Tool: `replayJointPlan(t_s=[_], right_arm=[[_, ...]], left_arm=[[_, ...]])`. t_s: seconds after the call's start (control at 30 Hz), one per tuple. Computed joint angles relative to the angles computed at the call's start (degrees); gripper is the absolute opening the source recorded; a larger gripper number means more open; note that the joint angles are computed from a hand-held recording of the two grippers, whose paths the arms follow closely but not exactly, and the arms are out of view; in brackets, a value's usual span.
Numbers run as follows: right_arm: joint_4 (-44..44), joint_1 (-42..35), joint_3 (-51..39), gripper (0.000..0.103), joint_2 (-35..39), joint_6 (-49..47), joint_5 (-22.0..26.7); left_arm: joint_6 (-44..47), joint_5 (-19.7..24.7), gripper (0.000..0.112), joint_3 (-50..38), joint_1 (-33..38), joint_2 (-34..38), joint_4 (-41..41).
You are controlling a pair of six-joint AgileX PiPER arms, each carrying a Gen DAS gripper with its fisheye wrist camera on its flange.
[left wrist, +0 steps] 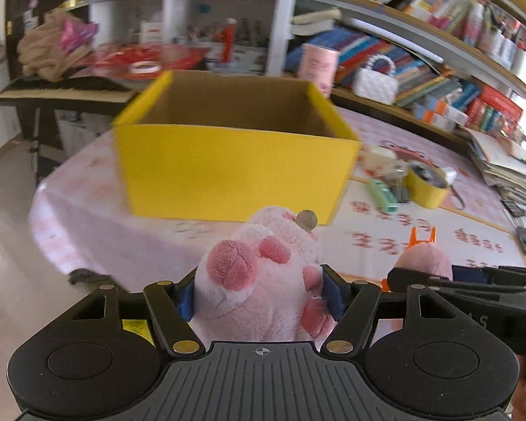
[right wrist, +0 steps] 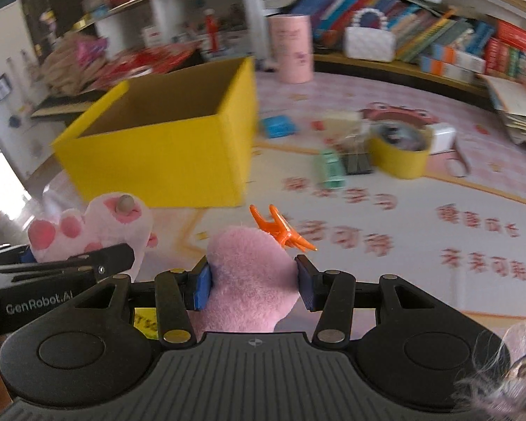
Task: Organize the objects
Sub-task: 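Carry both plush toys over the yellow box and open both tools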
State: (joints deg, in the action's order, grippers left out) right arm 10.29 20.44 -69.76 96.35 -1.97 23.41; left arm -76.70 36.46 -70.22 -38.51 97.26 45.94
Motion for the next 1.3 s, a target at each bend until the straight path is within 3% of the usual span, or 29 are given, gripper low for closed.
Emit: replayJointPlan(t_s=[0.43, 0.63, 1.07, 1.3], right_arm=[[-27.2, 15.8, 2.2, 0.046, -1.6, 35.9, -0.9], [-36.5, 19.8, 1.5, 0.046, -1.4, 46.8, 0.4], [-41.8, 22.7, -2.3, 0.046, 0.1, 50.7, 5.5], [-39.1, 20.4, -3.9, 0.046, 1.3, 47.0, 4.2]], left_arm=[[1.2, -6.2, 0.068, 15.4, 5.8, -13.1, 2.7], [0.7, -8.4, 0.068, 18.8, 7.9, -16.6, 4.8], [2.0, -12.5, 0.068, 19.1, 10.6, -17.1, 4.7], [2.9, -12.2, 0.068, 16.0, 10.8, -14.6, 5.8]])
